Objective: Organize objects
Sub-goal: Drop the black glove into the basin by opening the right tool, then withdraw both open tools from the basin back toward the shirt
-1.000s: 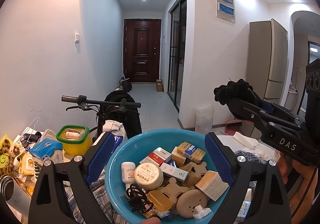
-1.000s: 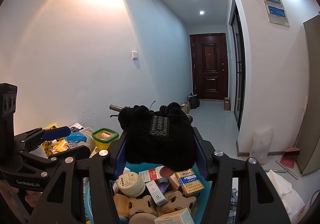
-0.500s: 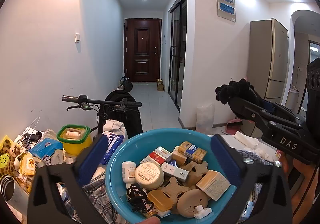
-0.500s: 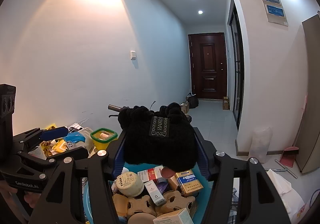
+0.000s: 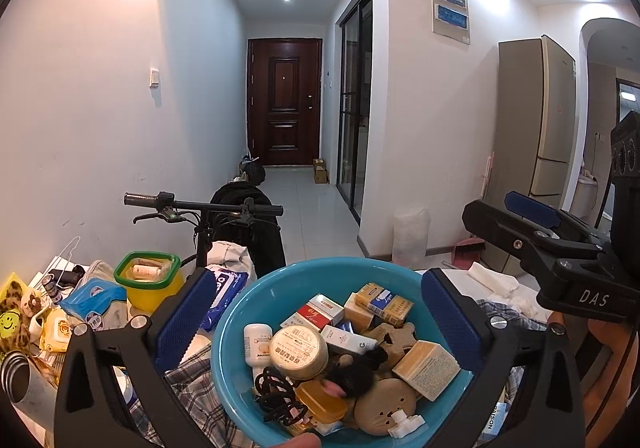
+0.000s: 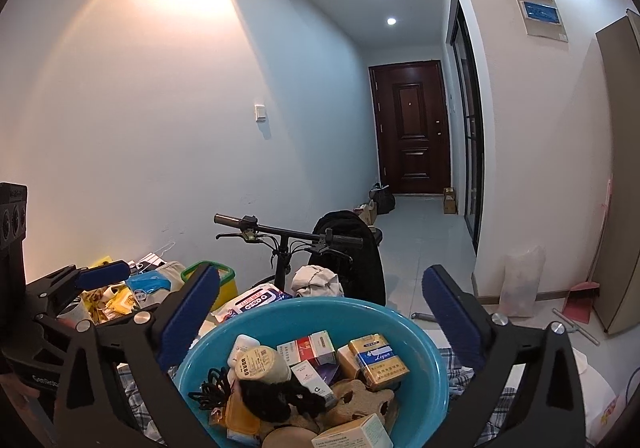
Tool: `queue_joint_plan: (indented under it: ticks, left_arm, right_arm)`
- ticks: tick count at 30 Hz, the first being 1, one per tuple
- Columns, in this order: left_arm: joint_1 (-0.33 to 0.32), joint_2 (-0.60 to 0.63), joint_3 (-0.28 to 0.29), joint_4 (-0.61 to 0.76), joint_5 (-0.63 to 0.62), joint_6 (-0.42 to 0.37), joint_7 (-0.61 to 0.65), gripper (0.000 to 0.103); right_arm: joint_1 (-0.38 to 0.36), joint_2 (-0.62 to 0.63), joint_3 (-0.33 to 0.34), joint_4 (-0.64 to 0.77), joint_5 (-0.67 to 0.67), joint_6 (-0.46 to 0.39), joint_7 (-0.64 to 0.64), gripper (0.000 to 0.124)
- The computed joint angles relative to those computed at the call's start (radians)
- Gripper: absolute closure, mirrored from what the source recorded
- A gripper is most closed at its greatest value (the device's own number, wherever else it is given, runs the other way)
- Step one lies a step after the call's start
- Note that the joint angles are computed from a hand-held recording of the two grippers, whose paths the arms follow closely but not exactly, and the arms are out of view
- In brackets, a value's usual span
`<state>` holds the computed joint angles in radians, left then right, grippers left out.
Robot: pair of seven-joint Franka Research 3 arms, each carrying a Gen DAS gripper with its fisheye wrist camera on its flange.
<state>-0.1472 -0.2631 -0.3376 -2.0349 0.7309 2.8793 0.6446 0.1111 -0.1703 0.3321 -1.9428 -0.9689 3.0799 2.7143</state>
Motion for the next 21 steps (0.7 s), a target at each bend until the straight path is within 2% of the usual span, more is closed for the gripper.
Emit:
queue_joint_plan:
  ticks: [10,14,18,21]
  left_arm:
    - [-0.001,-0.003,0.002,-0.001,0.002,0.002,0.001,0.000]
    - [-0.001,-0.015,0.011,-0.013,-0.009,0.019,0.008,0.000]
    - [0.017,-0.031,-0.001,-0.019,0.006,0.021,0.001,0.000]
    - [0.013,-0.051,0.013,-0.036,-0.012,0.053,0.018,0.000]
  right_arm:
    - [0.040,0.004,-0.011,0.018,0.014,-0.050,-0.035,0.022]
    - [0.050,0.001,-0.010,0.023,0.008,-0.035,-0.025,0.022]
    - [0.054,-0.009,0.014,0.037,-0.047,-0.066,-0.002,0.022]
    - [0.046,-0.032,0.035,0.038,-0.133,-0.080,0.076,0.022]
